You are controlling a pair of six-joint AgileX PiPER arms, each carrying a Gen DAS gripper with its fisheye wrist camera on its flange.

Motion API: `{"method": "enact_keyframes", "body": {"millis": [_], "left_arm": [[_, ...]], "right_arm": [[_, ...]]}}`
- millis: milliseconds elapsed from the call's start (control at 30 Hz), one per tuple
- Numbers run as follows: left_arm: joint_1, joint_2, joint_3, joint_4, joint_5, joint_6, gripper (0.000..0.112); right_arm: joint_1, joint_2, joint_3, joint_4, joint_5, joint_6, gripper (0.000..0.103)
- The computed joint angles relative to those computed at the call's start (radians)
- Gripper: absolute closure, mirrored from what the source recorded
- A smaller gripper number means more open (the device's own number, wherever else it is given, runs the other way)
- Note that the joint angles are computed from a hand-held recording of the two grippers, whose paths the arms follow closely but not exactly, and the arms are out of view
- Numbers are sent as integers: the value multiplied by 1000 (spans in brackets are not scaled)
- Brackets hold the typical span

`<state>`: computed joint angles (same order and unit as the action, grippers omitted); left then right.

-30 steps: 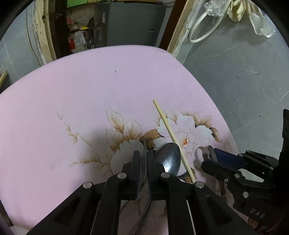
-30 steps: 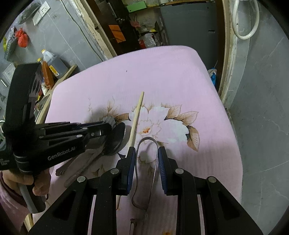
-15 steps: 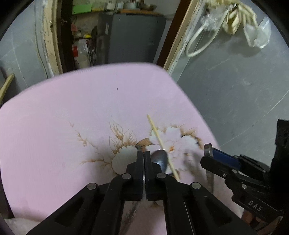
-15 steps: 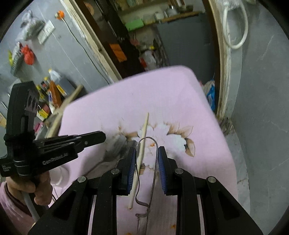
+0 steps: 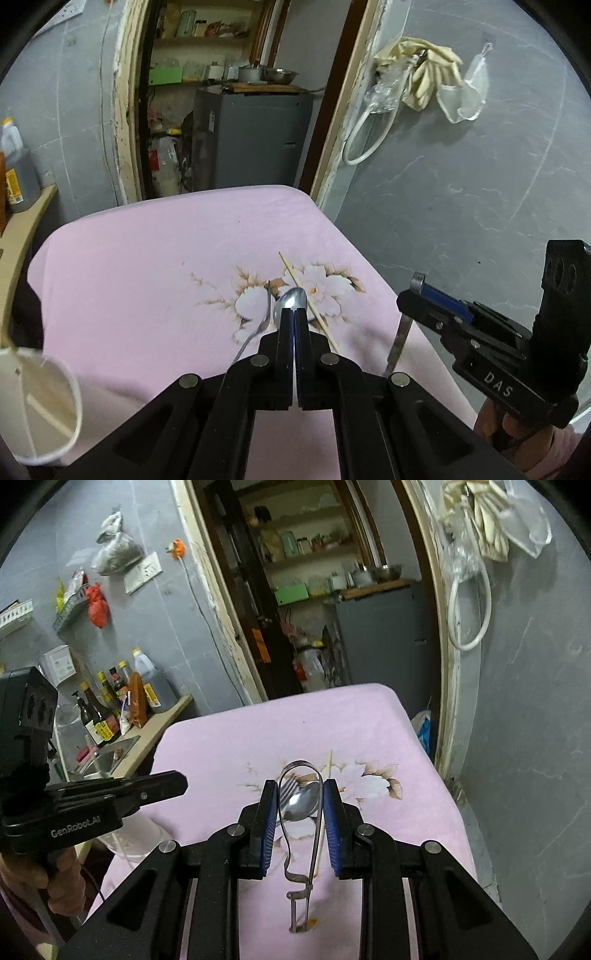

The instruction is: Organize utensils

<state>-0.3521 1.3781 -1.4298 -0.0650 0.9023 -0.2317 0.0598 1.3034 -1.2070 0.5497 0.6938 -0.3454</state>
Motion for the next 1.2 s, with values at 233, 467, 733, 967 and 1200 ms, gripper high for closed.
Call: {"method": "enact_keyframes", "body": {"millis": [233,467,733,967,1200], "left_arm": [[63,-80,77,-112,23,127,111],[63,88,-15,-123,3,98,111],[49,384,-259,-73,86,82,111],[80,515,-399,-125,171,109,108],[84,585,-527,-122,270,119,106]], "right_arm": [[78,-93,24,-170,-14,171,82],[52,-35,-29,-170,11,202,82],[-13,33,-51,-33,16,79,82],[-61,106,-82,83,53,-33,82],[-75,157,-102,142,72,-95,82]]}}
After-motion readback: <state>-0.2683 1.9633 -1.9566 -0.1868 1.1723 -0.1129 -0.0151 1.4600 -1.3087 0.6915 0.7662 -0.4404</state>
